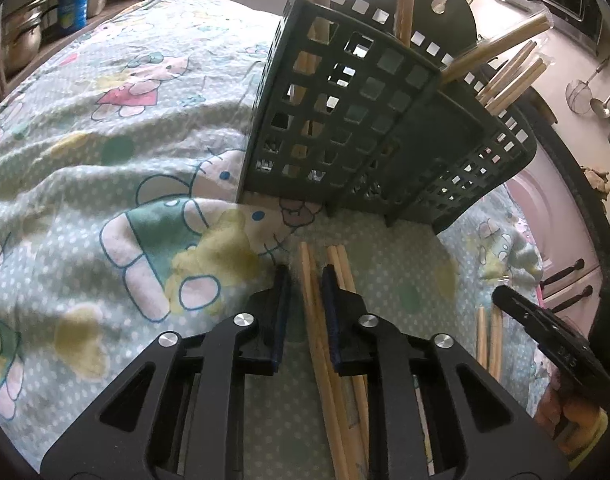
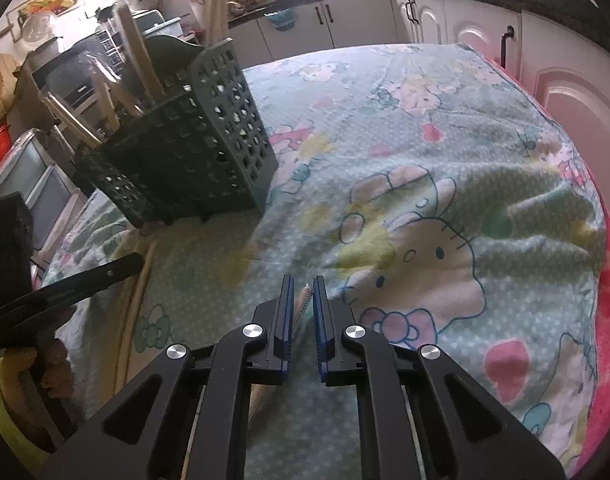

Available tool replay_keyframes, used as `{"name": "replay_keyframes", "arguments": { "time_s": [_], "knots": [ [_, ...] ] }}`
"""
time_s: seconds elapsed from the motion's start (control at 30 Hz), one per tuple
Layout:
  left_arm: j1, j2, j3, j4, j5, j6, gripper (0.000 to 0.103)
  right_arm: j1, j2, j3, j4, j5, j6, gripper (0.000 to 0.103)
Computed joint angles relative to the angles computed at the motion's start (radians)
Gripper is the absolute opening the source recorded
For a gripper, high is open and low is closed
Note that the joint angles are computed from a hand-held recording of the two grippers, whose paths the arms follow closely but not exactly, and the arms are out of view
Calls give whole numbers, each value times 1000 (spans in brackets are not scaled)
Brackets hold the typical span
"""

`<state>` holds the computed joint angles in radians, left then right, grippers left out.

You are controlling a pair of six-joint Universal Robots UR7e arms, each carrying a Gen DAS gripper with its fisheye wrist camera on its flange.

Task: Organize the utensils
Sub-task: 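Close the left tool on a chopstick while the right tool grasps another chopstick, then lift the left tool's chopstick over the caddy while the right tool lifts its own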

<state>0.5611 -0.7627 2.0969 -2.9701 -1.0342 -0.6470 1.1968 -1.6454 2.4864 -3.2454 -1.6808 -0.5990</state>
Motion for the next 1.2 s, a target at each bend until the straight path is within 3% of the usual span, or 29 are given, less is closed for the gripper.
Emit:
{"name": "replay_keyframes", "arguments": {
  "time_s": [0.1, 0.4, 0.83, 1.2],
  "knots": [
    [5, -9, -3, 11, -7, 2, 3, 16, -10, 8, -4, 8, -14, 9],
    [-21, -66, 29, -34, -2, 29, 2, 74, -44, 19, 11, 29, -39, 8],
    [-103, -167, 100, -125, 115, 73, 1, 185, -71, 36, 26, 48, -70, 6],
    [-146, -205, 84, -161, 188, 128, 1, 294, -70, 9, 20, 53, -72, 6]
  ]
}}
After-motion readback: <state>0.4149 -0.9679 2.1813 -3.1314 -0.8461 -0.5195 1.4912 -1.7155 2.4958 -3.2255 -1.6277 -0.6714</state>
